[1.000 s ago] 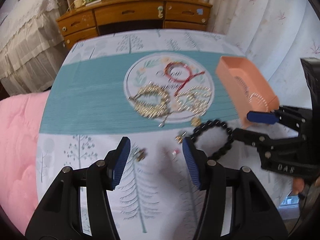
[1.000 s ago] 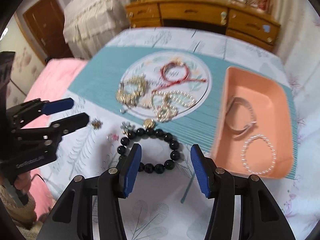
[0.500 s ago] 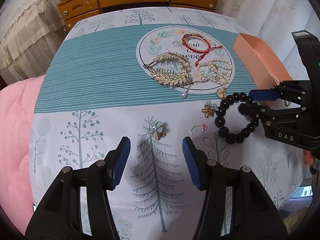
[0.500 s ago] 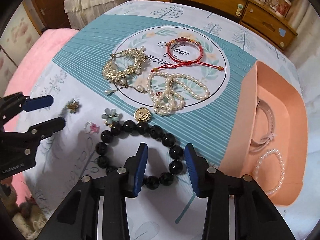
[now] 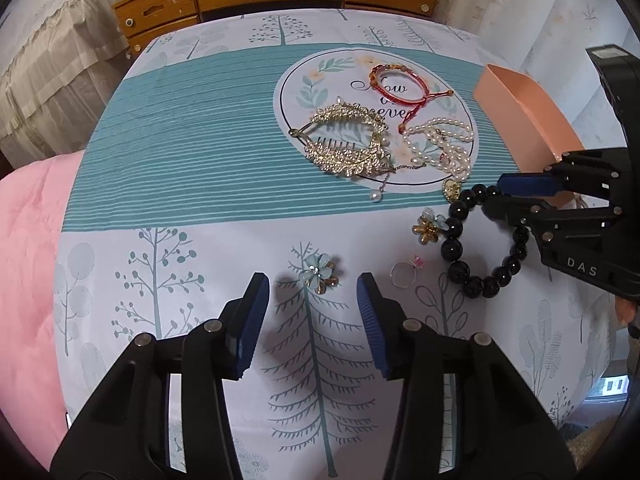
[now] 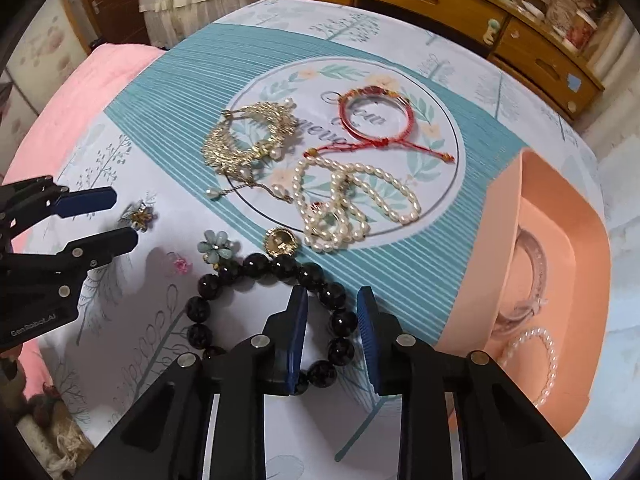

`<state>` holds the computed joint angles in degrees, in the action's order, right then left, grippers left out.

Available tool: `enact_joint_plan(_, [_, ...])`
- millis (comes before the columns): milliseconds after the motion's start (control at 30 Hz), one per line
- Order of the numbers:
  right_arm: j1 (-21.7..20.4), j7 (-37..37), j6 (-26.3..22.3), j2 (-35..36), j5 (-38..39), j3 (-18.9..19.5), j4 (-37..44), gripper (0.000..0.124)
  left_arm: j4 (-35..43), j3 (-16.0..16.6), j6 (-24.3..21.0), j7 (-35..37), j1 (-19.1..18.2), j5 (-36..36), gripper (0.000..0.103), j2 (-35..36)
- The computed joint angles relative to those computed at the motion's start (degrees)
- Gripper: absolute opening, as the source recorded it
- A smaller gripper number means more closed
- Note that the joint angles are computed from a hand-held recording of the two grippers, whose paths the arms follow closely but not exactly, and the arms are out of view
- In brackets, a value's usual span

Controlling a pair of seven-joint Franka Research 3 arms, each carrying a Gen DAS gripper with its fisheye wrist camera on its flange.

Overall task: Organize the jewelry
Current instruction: 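Grasp the flower brooch with left tool while right tool grasps the black bead bracelet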

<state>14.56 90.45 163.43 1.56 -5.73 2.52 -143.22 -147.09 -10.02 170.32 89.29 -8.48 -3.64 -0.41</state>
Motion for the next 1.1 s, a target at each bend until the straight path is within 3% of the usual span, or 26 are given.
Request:
enact_joint_plan(200, [0.3, -5.5, -3.2, 2.0, 4.6, 0.6, 2.8, 0.026, 1.3, -0.2, -1.1, 1.7, 0.2, -1.0, 0.041, 1.1])
enact_joint_plan(300, [0.3, -8.2, -4.1, 2.3, 7.5, 0.6, 3.6, 0.025, 1.9, -0.5, -1.8, 2.6, 0.6, -1.9, 0.034, 1.7])
enact_joint_plan(400, [0.0, -11.3, -3.8, 2.0, 11.4, 0.8, 3.1, 0.015, 2.4, -1.0, -2.4, 4.9, 0.8, -4.3, 0.024, 2.3])
enact_joint_plan(467, [0.0, -12.9, -3.4, 1.7, 13.6, 0.8, 2.6, 0.015, 2.3, -1.1, -1.9, 4.5, 0.9, -3.7, 0.017, 2.5])
enact_joint_plan(600, [0.2, -14.9, -1.3, 0.3, 16.6, 1.0, 0.4, 0.015, 2.0, -1.5, -0.9, 4.9, 1.1, -4.2, 0.017, 2.6])
enact_joint_plan(867, [1.5, -23.2, 2.3, -8.0, 29.5, 0.6, -5.1, 0.015, 0.5, -1.2, 0.4, 2.4, 0.3, -2.7, 0.017, -0.2])
enact_joint_plan(1100, [3.2, -25.4, 5.8, -19.1, 35.8, -2.2, -10.5, 0.015, 0.0, -0.4, 0.8, 0.6, -3.2, -0.6, 0.017, -5.3])
